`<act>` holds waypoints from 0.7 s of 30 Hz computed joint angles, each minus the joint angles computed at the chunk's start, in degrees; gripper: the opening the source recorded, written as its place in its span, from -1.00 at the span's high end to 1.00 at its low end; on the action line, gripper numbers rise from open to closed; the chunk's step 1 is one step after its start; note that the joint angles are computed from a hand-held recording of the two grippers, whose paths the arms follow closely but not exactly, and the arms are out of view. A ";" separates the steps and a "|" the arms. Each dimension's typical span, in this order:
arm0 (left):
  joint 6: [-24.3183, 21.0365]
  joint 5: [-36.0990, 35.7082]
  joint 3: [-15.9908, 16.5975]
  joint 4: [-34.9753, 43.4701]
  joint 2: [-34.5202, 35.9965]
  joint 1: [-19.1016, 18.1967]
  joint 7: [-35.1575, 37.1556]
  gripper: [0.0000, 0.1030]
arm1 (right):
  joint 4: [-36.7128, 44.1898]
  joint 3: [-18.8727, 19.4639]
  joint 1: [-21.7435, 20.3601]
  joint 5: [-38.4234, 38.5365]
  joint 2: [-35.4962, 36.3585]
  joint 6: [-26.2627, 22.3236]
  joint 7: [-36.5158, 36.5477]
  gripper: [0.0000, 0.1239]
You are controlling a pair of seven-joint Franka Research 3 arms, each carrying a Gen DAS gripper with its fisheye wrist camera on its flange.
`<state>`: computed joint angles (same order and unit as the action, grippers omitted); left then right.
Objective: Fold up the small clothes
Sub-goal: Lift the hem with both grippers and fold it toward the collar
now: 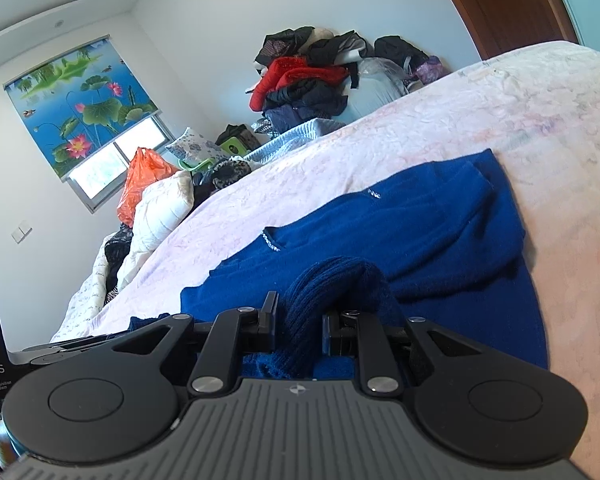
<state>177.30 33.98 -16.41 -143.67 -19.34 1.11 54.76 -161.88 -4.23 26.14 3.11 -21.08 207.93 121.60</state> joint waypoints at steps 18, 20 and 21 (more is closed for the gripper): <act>-0.37 2.00 -0.59 4.78 3.29 1.45 -2.14 0.76 | 3.95 -0.60 -1.27 -1.88 3.22 0.55 0.65 0.63; -0.22 3.23 -1.10 5.29 3.59 2.21 -3.35 0.76 | 4.50 -0.88 -1.35 -2.48 3.87 1.06 1.22 0.63; -0.21 3.98 -1.45 5.62 3.80 2.67 -4.06 0.76 | 4.73 -0.98 -1.45 -2.79 4.12 1.29 1.57 0.63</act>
<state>177.09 37.96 -17.86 -138.05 -15.55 3.78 50.70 -157.15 -5.21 24.70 0.31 -16.96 209.23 123.17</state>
